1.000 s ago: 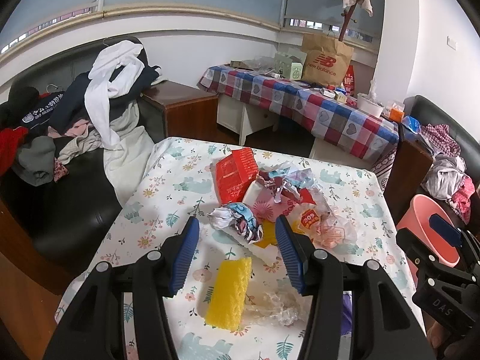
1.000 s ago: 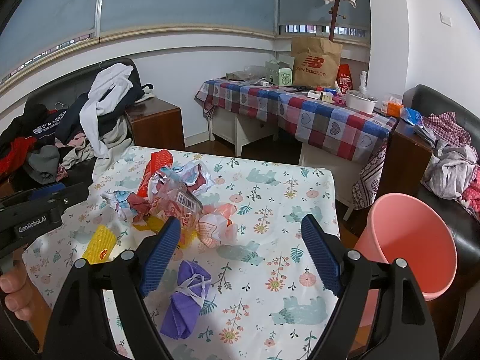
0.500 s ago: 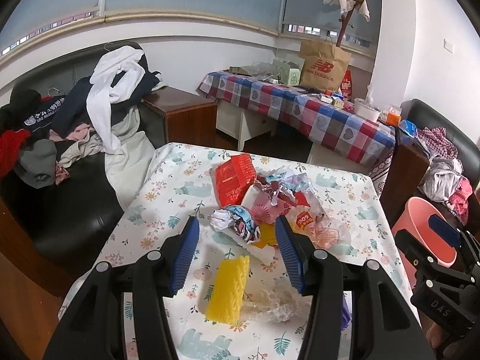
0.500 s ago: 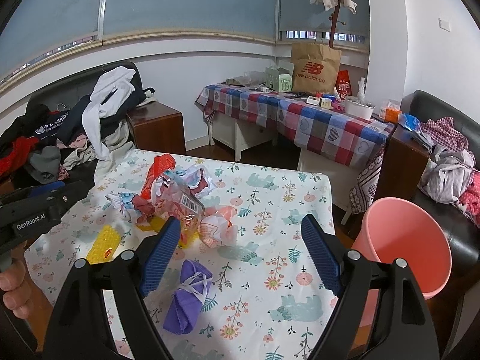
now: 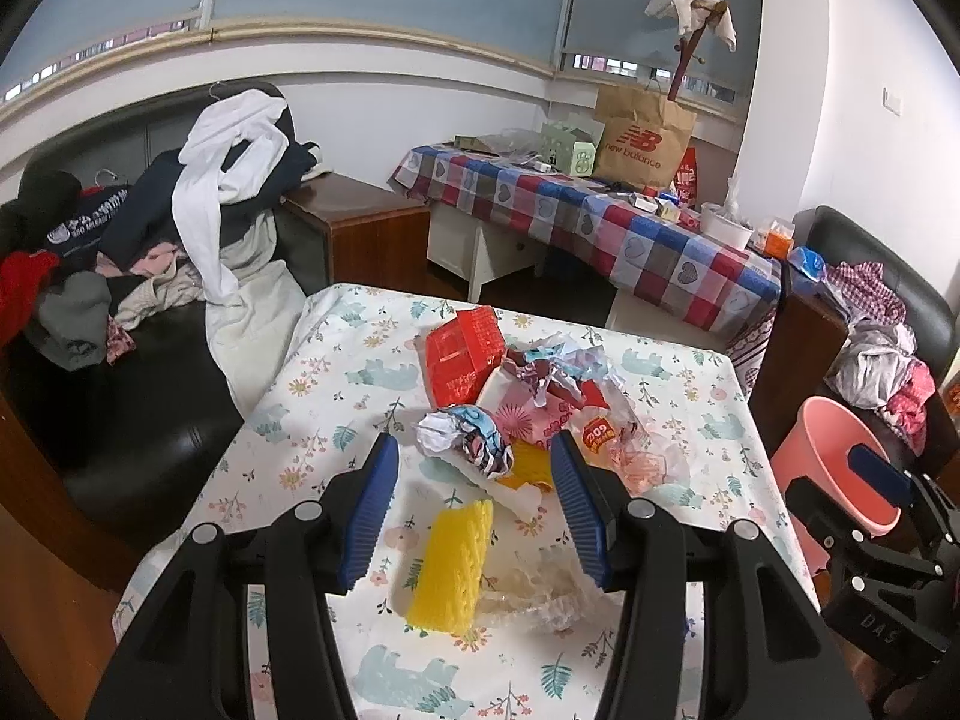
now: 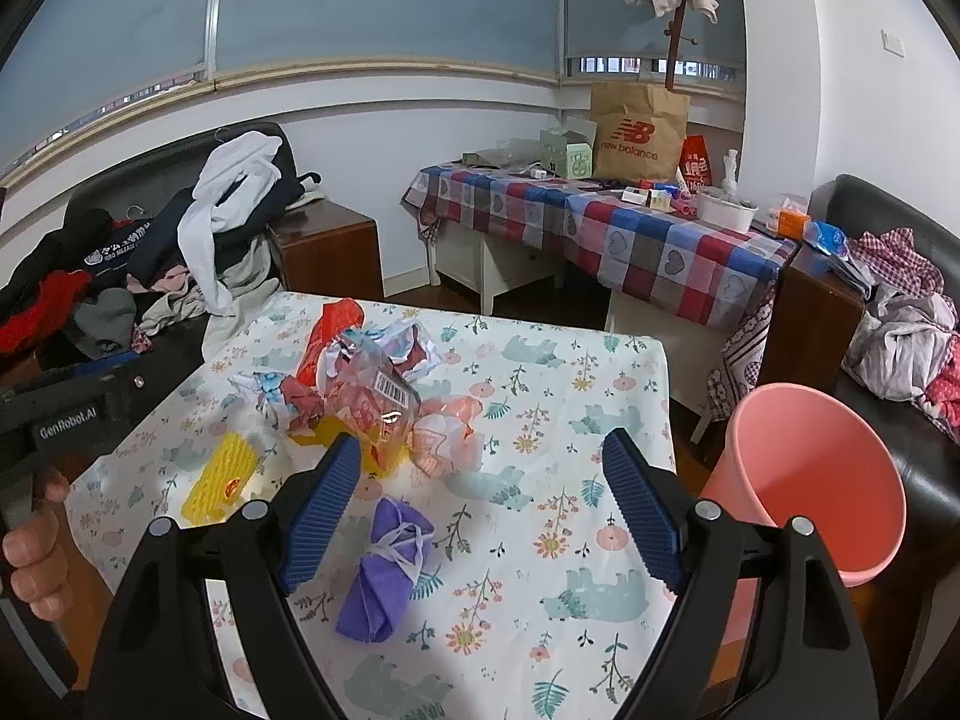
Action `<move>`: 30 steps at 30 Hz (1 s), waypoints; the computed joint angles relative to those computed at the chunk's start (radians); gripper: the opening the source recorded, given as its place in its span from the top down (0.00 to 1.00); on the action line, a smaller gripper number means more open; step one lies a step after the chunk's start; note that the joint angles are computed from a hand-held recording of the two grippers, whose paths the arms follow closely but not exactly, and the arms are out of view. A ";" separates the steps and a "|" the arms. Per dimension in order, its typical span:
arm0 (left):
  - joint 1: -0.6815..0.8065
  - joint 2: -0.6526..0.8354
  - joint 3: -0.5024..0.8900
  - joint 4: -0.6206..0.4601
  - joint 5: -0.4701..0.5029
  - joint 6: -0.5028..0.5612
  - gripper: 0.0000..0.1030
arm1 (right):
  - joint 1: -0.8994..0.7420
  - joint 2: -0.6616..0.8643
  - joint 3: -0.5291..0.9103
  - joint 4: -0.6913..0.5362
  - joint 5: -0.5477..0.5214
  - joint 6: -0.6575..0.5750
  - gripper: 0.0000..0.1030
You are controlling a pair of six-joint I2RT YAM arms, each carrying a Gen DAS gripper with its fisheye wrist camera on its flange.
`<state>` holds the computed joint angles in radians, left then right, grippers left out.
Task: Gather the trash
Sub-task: 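Grasp the purple cloth bundle with the right tool while the left tool grasps the yellow mesh sleeve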
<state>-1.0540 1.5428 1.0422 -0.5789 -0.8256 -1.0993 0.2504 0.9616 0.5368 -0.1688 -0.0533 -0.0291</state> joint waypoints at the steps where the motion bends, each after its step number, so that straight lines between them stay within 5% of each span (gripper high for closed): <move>1: -0.004 -0.011 -0.014 0.005 0.000 -0.001 0.49 | -0.007 -0.004 -0.003 -0.003 -0.007 -0.002 0.19; 13: 0.004 -0.196 -0.262 0.126 0.102 0.062 0.49 | -0.100 0.000 -0.034 -0.105 -0.166 -0.054 0.19; 20: -0.014 -0.193 -0.341 0.166 0.179 0.039 0.49 | -0.063 0.095 -0.049 -0.115 -0.207 -0.093 0.40; 25: 0.002 -0.141 -0.332 0.250 0.225 0.092 0.49 | -0.045 0.157 -0.039 -0.109 -0.241 -0.084 0.43; 30: 0.039 -0.074 -0.311 0.312 0.288 0.150 0.64 | -0.048 0.215 -0.018 -0.110 -0.258 -0.079 0.43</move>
